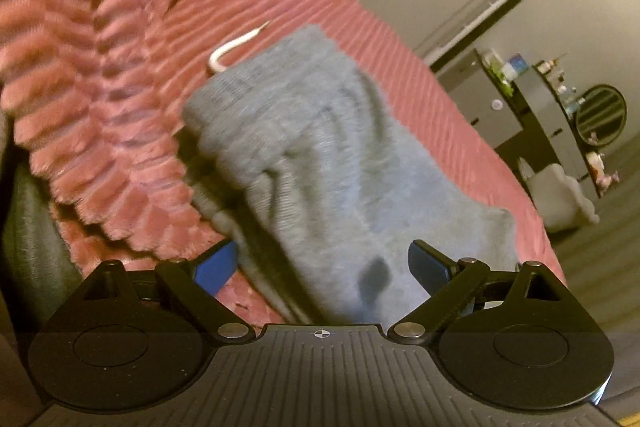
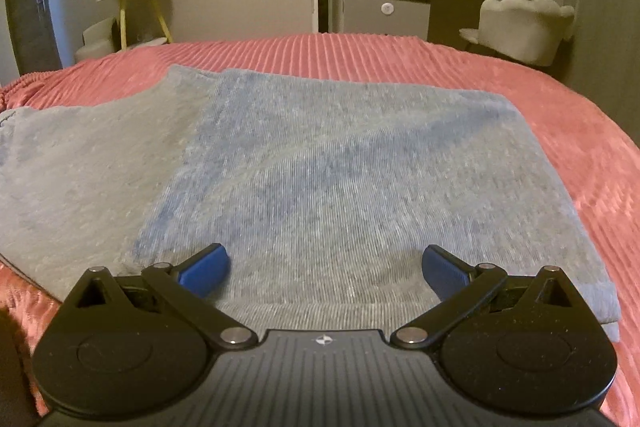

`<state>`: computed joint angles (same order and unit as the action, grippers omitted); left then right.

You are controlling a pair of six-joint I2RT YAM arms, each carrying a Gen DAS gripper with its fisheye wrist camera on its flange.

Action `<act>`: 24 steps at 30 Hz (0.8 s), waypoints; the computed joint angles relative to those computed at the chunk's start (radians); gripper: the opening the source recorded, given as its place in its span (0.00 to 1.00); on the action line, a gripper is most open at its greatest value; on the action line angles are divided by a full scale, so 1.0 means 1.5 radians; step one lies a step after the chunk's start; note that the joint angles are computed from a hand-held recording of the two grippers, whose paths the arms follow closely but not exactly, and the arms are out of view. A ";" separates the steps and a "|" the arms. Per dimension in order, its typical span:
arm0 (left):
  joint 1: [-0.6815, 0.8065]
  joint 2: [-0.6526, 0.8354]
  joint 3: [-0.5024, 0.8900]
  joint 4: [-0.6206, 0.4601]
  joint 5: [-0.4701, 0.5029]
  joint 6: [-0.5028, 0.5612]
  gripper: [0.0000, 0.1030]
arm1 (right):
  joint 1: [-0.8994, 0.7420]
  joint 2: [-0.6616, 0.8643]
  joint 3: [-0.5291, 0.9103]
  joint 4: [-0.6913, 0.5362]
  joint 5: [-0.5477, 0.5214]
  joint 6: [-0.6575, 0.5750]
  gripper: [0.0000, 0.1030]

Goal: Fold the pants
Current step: 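Grasp the sweatpants waistband with the left gripper and lift it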

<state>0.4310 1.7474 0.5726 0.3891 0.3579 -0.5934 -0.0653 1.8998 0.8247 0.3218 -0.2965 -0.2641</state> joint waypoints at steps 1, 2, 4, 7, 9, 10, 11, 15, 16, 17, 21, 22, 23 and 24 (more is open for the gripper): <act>0.001 0.010 0.005 -0.003 0.003 0.004 0.93 | -0.005 0.000 -0.004 0.005 -0.004 -0.001 1.00; -0.002 0.013 0.009 -0.010 -0.002 0.010 0.93 | -0.005 0.001 -0.004 0.007 -0.004 0.002 1.00; -0.010 0.021 0.015 -0.011 -0.012 0.031 0.93 | -0.014 -0.031 -0.022 -0.007 -0.013 -0.003 1.00; -0.004 0.039 0.015 0.018 -0.010 0.018 0.93 | -0.015 -0.031 -0.026 0.003 -0.015 0.000 1.00; 0.019 0.052 0.003 0.064 0.018 -0.020 0.94 | -0.013 -0.028 -0.026 0.010 -0.013 0.002 1.00; 0.031 0.061 -0.003 0.089 0.034 -0.041 0.93 | -0.013 -0.027 -0.026 0.012 -0.013 0.002 1.00; 0.042 0.070 -0.012 0.119 0.049 -0.062 0.93 | -0.014 -0.027 -0.027 0.014 -0.014 0.001 1.00; 0.045 0.086 -0.013 0.147 0.049 -0.069 0.94 | -0.015 -0.030 -0.031 0.015 -0.015 0.001 1.00; 0.045 0.088 -0.016 0.159 0.051 -0.073 0.94 | -0.015 -0.030 -0.031 0.016 -0.015 0.001 1.00; 0.047 0.091 -0.018 0.172 0.057 -0.082 0.94 | -0.015 -0.030 -0.031 0.017 -0.016 0.001 1.00; 0.071 0.103 -0.050 0.269 0.100 -0.135 0.94 | -0.015 -0.029 -0.032 0.018 -0.016 0.001 1.00; 0.071 0.106 -0.061 0.300 0.107 -0.137 0.94 | -0.015 -0.029 -0.031 0.020 -0.015 0.001 1.00; 0.070 0.115 -0.071 0.341 0.113 -0.138 0.94 | -0.015 -0.026 -0.030 0.021 -0.015 0.002 1.00; 0.068 0.121 -0.078 0.375 0.116 -0.139 0.93 | -0.015 -0.025 -0.028 0.022 -0.014 0.003 1.00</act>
<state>0.5324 1.9292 0.4549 0.9513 0.5315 -0.8025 -0.0871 1.8629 0.7820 0.3556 -0.3181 -0.2603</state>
